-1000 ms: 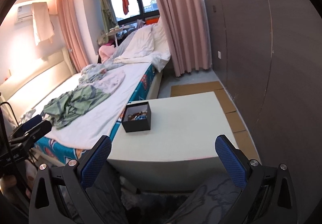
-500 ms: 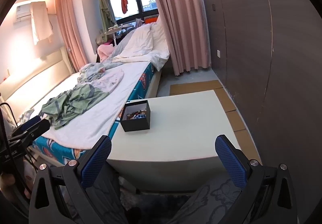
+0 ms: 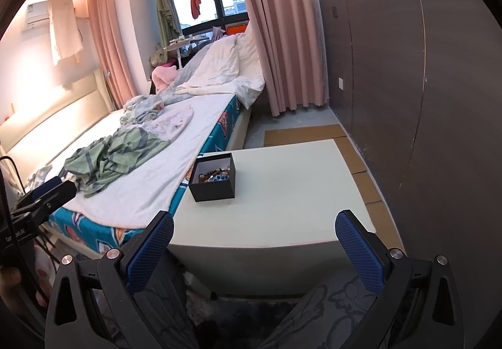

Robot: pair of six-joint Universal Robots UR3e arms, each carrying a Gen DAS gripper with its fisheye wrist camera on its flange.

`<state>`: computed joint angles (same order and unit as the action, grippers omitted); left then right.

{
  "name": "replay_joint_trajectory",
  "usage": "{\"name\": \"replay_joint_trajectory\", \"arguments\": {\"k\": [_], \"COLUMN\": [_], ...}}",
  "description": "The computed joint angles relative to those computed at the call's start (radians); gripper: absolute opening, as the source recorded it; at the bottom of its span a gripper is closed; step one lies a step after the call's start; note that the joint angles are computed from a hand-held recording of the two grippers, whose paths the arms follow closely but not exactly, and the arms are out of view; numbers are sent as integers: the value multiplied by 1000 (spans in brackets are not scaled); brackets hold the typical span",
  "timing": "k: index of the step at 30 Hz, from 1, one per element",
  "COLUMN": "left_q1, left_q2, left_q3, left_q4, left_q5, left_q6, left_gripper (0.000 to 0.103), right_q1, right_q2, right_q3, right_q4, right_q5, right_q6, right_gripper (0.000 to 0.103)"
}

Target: Organize jewelry

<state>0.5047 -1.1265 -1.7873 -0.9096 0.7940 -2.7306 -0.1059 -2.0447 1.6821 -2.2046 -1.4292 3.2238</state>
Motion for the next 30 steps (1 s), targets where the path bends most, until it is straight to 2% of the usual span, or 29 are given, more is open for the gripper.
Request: {"name": "replay_joint_trajectory", "arguments": {"k": [30], "left_q1": [13], "left_q2": [11], "left_q3": [-6], "left_q4": [-7], "left_q5": [-17], "left_q6": [13], "left_gripper": [103], "right_q1": [-34], "right_q2": [-9], "right_q3": [-11], "right_q4": [29], "right_q5": [22], "right_q6": [-13], "right_gripper": [103]}}
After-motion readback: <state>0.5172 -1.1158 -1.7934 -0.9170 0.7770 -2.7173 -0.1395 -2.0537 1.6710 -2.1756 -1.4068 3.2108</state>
